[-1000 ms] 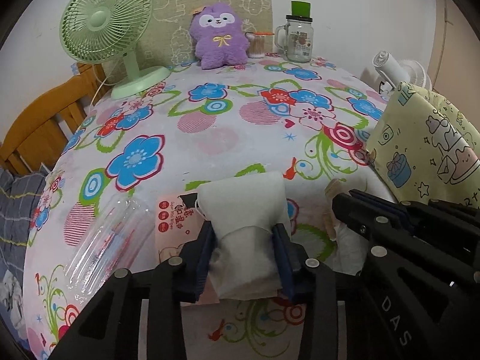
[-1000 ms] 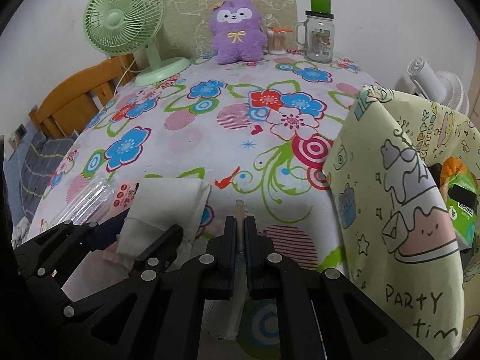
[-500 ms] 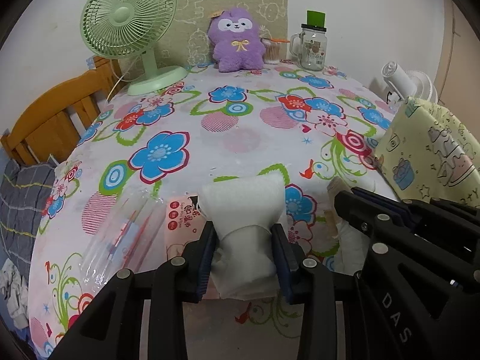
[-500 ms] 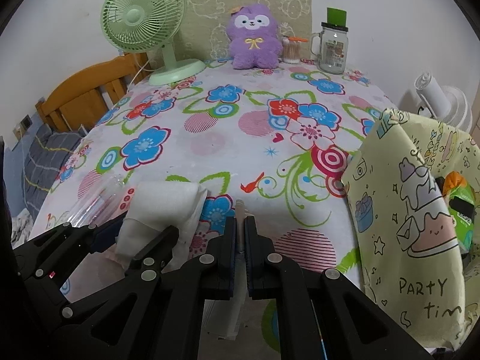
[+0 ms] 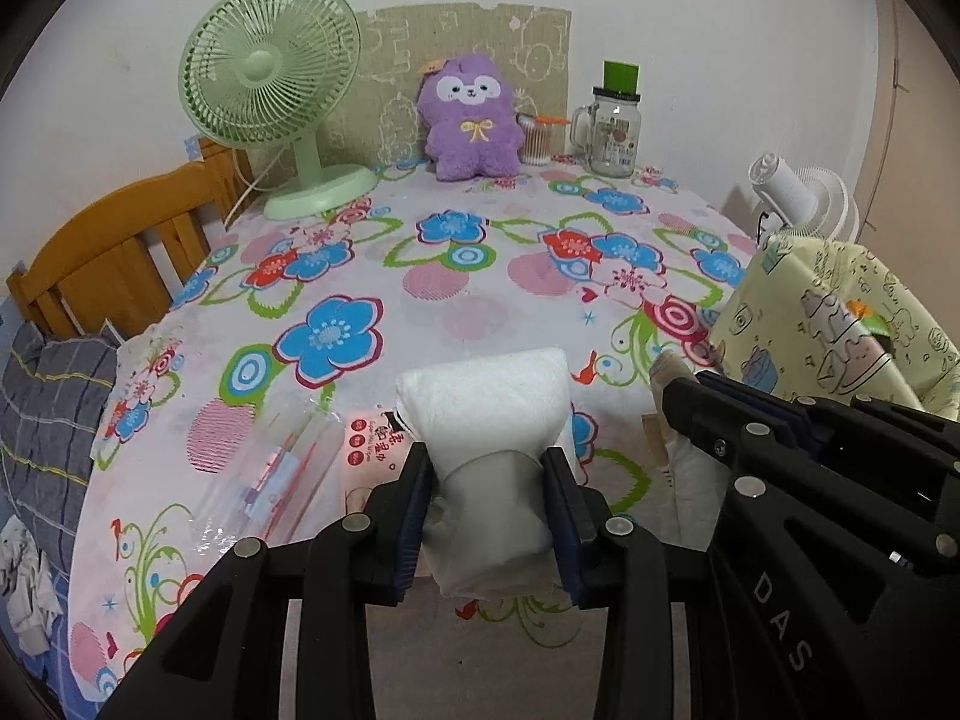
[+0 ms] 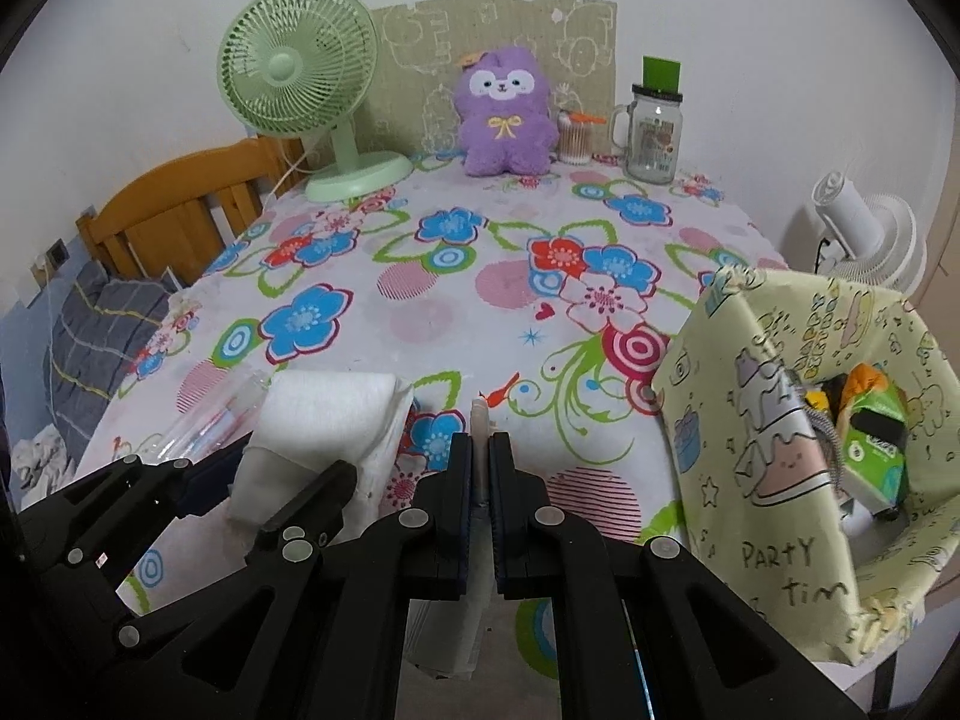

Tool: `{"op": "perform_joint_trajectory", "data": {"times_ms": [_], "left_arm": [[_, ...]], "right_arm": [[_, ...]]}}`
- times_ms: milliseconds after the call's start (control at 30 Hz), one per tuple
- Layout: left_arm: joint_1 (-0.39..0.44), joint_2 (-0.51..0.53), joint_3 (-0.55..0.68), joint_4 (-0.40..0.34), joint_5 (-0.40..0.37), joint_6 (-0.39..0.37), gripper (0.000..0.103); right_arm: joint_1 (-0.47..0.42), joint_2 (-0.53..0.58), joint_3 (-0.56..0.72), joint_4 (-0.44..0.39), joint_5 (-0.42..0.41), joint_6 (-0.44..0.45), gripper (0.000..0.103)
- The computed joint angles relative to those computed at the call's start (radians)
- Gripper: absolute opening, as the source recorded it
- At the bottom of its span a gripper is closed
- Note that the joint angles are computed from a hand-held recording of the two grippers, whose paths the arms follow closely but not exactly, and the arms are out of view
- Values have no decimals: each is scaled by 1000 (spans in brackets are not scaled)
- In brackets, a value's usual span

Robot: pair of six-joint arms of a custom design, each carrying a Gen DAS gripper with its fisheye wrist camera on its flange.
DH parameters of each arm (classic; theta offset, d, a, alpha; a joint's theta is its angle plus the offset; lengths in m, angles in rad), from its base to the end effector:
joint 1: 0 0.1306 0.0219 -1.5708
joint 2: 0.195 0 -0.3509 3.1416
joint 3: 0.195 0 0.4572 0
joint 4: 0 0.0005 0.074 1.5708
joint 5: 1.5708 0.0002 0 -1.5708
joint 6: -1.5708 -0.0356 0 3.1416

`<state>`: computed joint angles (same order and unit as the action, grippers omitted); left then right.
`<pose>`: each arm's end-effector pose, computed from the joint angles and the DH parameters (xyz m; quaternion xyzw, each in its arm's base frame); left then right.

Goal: Organize soft objects
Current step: 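Lift the white cloth with left tool while right tool lifts the rolled pad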

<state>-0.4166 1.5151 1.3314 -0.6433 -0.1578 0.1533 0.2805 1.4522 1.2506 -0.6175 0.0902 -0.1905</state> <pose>0.5452 -0.2357 0.3141 0.0935 0.9245 -0.0314 0.3683 0.5499 0.1546 0.3088 -0.0253 0.9291 0.0448 0.3664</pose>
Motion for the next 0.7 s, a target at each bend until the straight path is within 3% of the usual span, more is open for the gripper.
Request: {"op": "perform_joint_trajectory", "data": {"times_ms": [700], "left_arm": [[-44,-116,-45,35,-77,10,37]], "right_arm": [[2,-142,-66,52,10,35,8]]}}
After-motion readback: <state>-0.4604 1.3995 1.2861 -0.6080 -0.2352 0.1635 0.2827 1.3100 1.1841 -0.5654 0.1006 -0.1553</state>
